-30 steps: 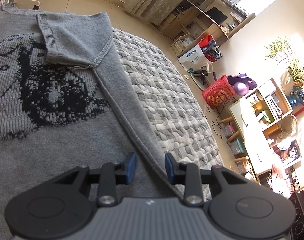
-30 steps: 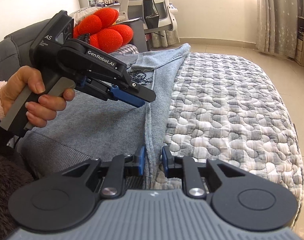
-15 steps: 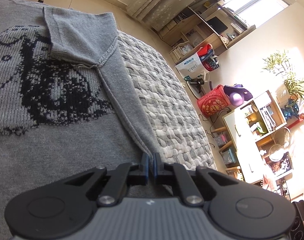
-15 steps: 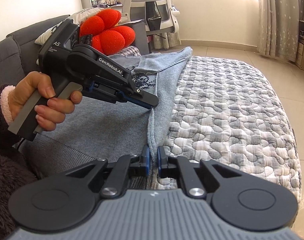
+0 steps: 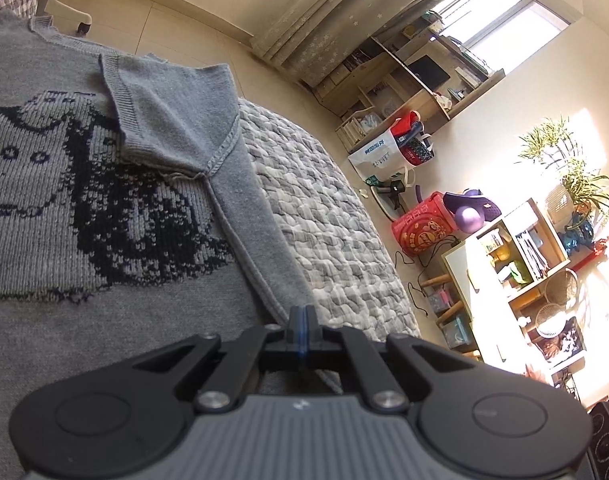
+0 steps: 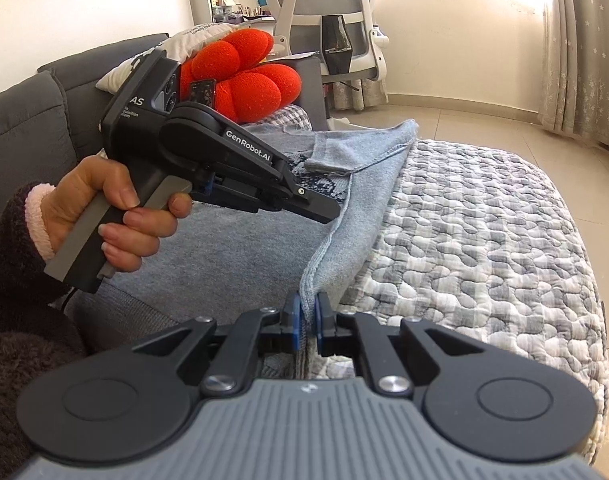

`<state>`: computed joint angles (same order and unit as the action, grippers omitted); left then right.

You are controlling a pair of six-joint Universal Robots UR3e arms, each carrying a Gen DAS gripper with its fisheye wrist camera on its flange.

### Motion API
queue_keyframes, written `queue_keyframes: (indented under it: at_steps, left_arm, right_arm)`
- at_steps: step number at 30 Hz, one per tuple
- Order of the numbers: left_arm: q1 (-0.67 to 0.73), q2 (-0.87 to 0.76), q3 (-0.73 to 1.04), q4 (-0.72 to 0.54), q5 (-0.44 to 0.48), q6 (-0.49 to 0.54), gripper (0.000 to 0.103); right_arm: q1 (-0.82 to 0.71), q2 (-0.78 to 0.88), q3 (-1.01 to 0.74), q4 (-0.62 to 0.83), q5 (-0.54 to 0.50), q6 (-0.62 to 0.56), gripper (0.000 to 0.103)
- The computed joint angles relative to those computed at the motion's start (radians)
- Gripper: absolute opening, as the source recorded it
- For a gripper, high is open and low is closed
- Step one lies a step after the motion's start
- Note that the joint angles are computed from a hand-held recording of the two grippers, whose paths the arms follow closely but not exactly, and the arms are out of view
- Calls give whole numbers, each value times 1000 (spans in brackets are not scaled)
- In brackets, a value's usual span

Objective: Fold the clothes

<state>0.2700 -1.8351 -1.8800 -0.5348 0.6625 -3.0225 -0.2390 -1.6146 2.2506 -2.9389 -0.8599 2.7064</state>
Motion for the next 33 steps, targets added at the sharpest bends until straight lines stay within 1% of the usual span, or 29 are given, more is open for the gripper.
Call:
queue_keyframes:
  at_steps: [3,10,13,14,15,16,22,25,28,31,33]
  left_arm:
    - [10,11,-8,13,19,0,0]
    - [31,15,-20,36,74,-8,0]
    - [35,11,-22,38,89,-10,0]
    - [35,9,-21,37,92,-10,0]
    - [35,7,-21,36,95,-9,0]
    - [35,6,-20,35,98,-9,0]
    - [37,-1,-15,18,102,-5,0]
    - [46,4,-23,22,101,-16,0]
    - [60,5,-24,26,94,-29,0]
    - [71,-13,-23,80,92,-62,1]
    - [69,-49,5,116,86,-103,2]
  right_arm:
    - [20,44,-39,6,23,17,9]
    - [75,145,-121,27,35,56,9]
    - [81,170,-158,88,60,61,9]
    - [83,178,-171,110,69,62,10]
    - [84,186,-184,133,78,63,16]
    - [85,194,-198,155,87,63,18]
    - [85,168,-232,334,137,-33,18]
    - [87,146,-246,425,141,-92,20]
    - [75,120,-231,462,150,-129,29]
    - [54,80,-201,472,155,-153,30]
    - [41,65,-186,458,146,-142,30]
